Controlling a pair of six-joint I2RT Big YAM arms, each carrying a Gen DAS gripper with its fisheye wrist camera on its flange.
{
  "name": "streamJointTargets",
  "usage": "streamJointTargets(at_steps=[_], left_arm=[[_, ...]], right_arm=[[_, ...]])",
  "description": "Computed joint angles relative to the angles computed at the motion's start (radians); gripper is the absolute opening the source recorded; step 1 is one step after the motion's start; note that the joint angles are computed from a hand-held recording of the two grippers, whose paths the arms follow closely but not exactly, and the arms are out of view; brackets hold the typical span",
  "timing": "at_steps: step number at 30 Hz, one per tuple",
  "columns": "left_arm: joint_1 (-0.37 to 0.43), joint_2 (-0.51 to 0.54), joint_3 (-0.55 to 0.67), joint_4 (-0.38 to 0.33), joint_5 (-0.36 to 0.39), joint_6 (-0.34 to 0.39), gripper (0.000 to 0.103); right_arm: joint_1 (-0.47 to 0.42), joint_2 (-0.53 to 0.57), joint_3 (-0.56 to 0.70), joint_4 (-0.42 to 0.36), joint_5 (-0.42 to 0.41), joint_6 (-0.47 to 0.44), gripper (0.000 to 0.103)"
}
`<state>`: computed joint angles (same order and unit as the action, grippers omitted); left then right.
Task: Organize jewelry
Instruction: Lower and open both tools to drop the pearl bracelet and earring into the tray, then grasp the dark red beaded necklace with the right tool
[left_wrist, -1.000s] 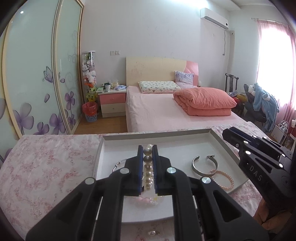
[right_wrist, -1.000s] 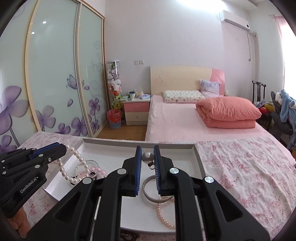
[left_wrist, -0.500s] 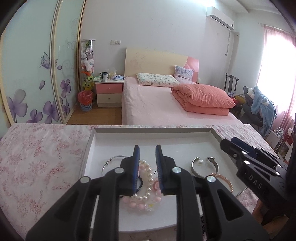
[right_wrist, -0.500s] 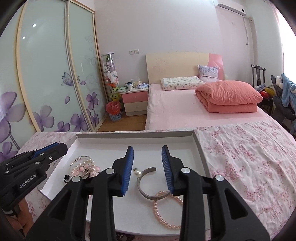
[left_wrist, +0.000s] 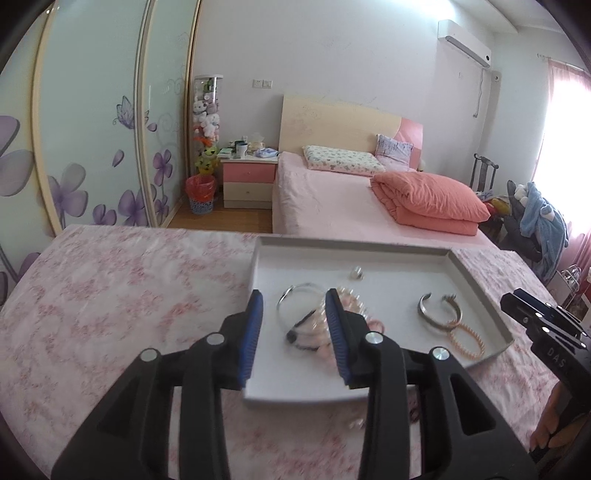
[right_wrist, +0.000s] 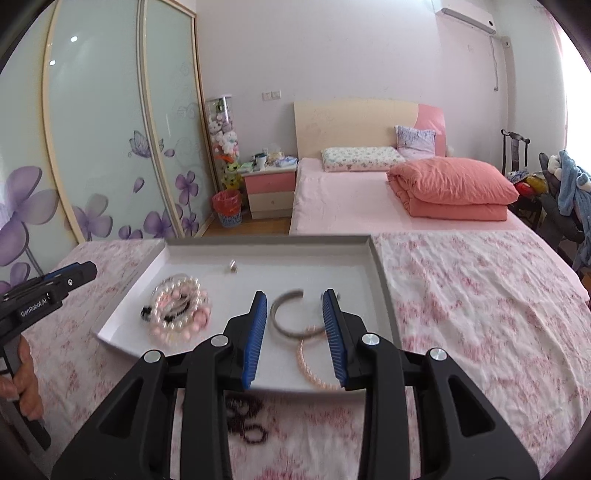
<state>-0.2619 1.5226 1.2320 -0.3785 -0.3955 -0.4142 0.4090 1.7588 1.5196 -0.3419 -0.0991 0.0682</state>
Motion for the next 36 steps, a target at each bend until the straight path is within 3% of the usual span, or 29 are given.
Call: streamJointTargets(at_steps=[6, 8, 13, 21, 25, 27, 29, 31, 32, 36], left_arm=[[0.005, -0.076, -0.118, -0.026, -0.001, -0.038, 0.055], [0.009, -0.093, -0.151, -0.031, -0.001, -0.059, 0.059], [0.029, -0.109, -0.179, -0.045, 0.011, -0.086, 0.063], [0.043, -0.097, -0.188, -0.050, 0.024, -0.116, 0.076], [0.049, -0.085, -0.184, -0.061, 0.048, -0.128, 0.081], [0.052, -0.085, -0.184, -0.061, 0.056, -0.135, 0.084], [0.056, -0.084, -0.185, -0.062, 0.062, -0.141, 0.084], [0.058, -0.083, -0.185, -0.066, 0.064, -0.148, 0.084], [0.058, -0.084, -0.186, -0.066, 0.064, -0.152, 0.084], [0.058, -0.085, -0.187, -0.064, 0.062, -0.154, 0.084]], right_arm=[[0.000, -0.022, -0.051, -0.104, -0.057, -0.040, 0.035], [0.009, -0.018, -0.056, -0.142, -0.074, -0.057, 0.047], [0.041, -0.002, -0.043, -0.196, -0.062, -0.100, 0.065], [0.075, 0.075, 0.052, -0.299, -0.005, -0.103, 0.066], [0.087, 0.082, 0.053, -0.299, 0.023, -0.118, 0.067], [0.087, 0.079, 0.050, -0.295, 0.016, -0.121, 0.061], [0.085, 0.073, 0.042, -0.283, 0.014, -0.120, 0.029], [0.080, 0.066, 0.033, -0.278, 0.008, -0.119, 0.019], [0.075, 0.062, 0.027, -0.276, 0.005, -0.116, 0.015], [0.054, 0.043, 0.000, -0.266, 0.031, -0.097, 0.013]])
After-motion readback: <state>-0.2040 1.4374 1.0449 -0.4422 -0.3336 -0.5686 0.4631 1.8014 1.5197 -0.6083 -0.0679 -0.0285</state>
